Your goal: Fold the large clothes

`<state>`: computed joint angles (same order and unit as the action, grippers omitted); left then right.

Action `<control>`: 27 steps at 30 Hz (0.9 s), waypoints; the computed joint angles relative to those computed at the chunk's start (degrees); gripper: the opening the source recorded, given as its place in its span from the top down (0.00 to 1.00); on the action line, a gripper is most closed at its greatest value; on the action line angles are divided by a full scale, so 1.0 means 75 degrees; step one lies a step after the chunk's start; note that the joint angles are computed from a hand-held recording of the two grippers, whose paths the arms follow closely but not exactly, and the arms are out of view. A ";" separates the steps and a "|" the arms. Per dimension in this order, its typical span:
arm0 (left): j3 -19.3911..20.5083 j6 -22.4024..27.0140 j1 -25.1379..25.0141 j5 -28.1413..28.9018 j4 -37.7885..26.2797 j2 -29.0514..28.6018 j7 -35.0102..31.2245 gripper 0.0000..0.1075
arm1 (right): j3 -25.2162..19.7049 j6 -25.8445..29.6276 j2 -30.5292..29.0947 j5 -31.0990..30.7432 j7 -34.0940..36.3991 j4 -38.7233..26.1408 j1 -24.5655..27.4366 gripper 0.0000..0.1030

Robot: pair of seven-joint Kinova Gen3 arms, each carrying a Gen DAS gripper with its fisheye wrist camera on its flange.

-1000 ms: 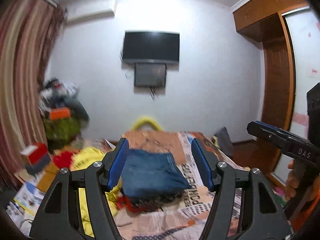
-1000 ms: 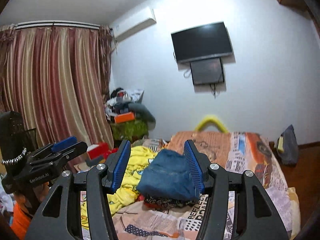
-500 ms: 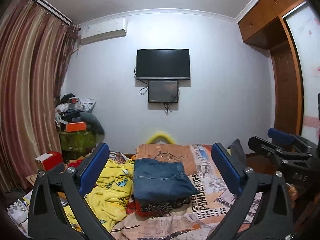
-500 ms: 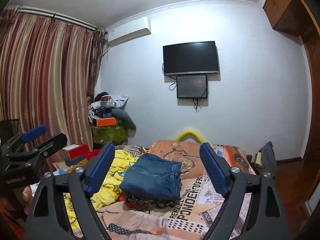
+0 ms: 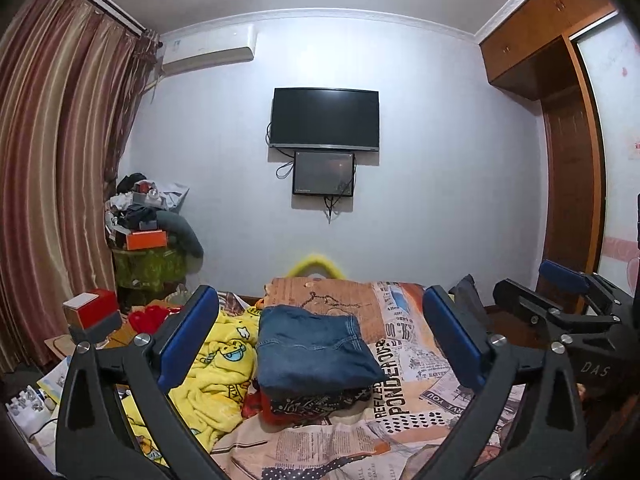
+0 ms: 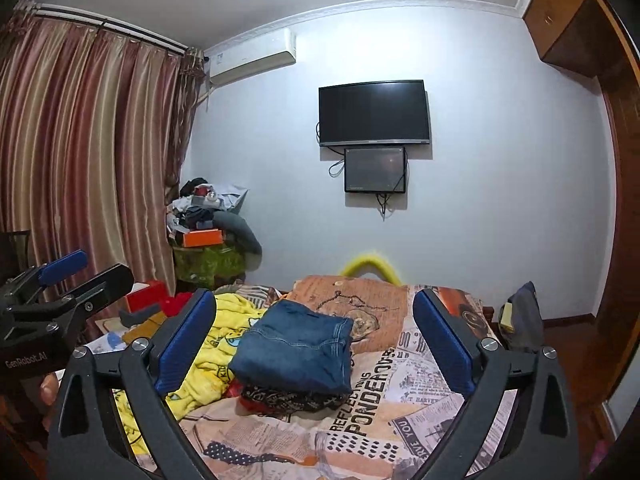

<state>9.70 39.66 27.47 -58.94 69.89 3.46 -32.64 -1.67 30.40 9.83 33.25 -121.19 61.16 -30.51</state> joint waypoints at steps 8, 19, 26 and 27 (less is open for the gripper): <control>-0.0077 0.0259 0.0107 0.0033 -0.0098 0.0152 -0.0158 0.05 | -0.0044 0.0172 0.0018 -0.0143 0.0115 -0.0058 0.0023 0.04; -0.0251 0.0225 0.0211 0.0229 -0.0192 0.0277 -0.0362 0.05 | -0.0075 0.0541 0.0055 -0.0485 0.0419 -0.0258 0.0090 0.04; -0.0324 0.0119 0.0120 0.0484 -0.0176 0.0280 -0.0484 0.05 | -0.0109 0.0600 0.0031 -0.0582 0.0476 -0.0248 0.0136 0.04; -0.0326 0.0129 0.0117 0.0504 -0.0184 0.0286 -0.0491 0.05 | -0.0115 0.0629 0.0035 -0.0619 0.0503 -0.0268 0.0150 0.04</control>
